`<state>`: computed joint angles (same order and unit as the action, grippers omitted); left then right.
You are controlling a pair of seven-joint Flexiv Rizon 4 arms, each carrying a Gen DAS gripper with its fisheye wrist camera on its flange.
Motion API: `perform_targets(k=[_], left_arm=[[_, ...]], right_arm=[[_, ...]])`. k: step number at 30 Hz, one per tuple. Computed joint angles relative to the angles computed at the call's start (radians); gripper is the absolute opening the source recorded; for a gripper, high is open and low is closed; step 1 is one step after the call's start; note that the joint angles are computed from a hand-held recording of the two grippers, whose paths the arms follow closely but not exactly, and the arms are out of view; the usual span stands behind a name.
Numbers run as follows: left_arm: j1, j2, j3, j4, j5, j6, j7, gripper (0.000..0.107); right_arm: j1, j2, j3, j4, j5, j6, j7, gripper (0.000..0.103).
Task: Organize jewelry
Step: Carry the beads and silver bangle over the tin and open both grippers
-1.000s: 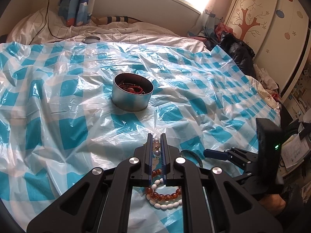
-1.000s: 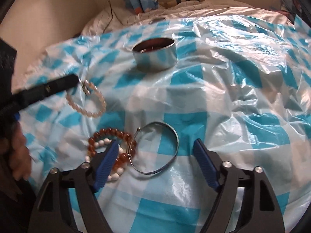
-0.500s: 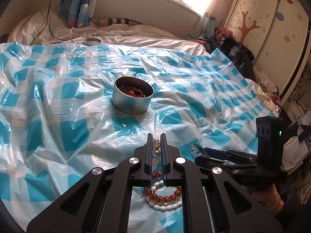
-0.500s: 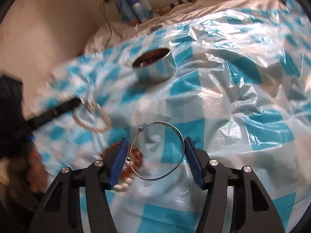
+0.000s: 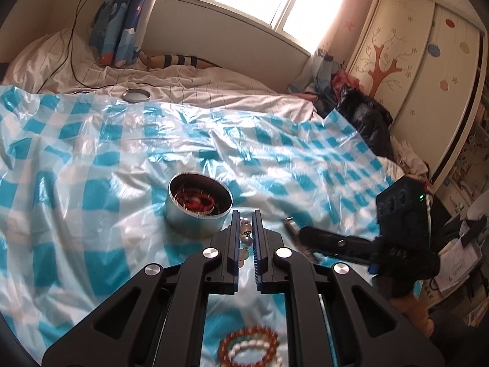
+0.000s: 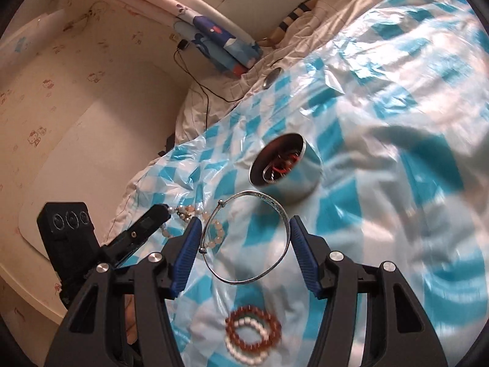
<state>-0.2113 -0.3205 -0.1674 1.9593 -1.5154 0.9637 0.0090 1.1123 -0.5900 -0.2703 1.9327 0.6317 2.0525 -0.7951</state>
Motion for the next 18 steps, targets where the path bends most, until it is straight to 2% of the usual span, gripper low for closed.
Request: perform_targets(k=[3, 7, 13, 15, 18], left_arm=[[0.000, -0.029, -0.010, -0.037, 0.005, 0.004, -0.028, 0.007], [0.000, -0.068, -0.026, -0.084, 0.026, 0.022, -0.056, 0.007], [0.013, -0.165, -0.069, -0.209, 0.080, 0.038, -0.136, 0.007], [0.018, -0.218, -0.078, -0.265, 0.152, 0.038, -0.215, 0.007], [0.011, -0.293, -0.057, -0.333, 0.329, 0.061, -0.401, 0.007]], right_arm=[[-0.135, -0.028, 0.109, -0.032, -0.088, 0.045, 0.021, 0.058], [-0.250, -0.055, 0.192, -0.063, -0.150, 0.092, 0.036, 0.058], [-0.344, -0.071, 0.261, -0.066, -0.174, 0.155, 0.053, 0.058], [-0.357, -0.073, 0.265, -0.069, -0.173, 0.153, 0.052, 0.058], [-0.373, -0.082, 0.265, -0.083, -0.184, 0.130, 0.053, 0.058]])
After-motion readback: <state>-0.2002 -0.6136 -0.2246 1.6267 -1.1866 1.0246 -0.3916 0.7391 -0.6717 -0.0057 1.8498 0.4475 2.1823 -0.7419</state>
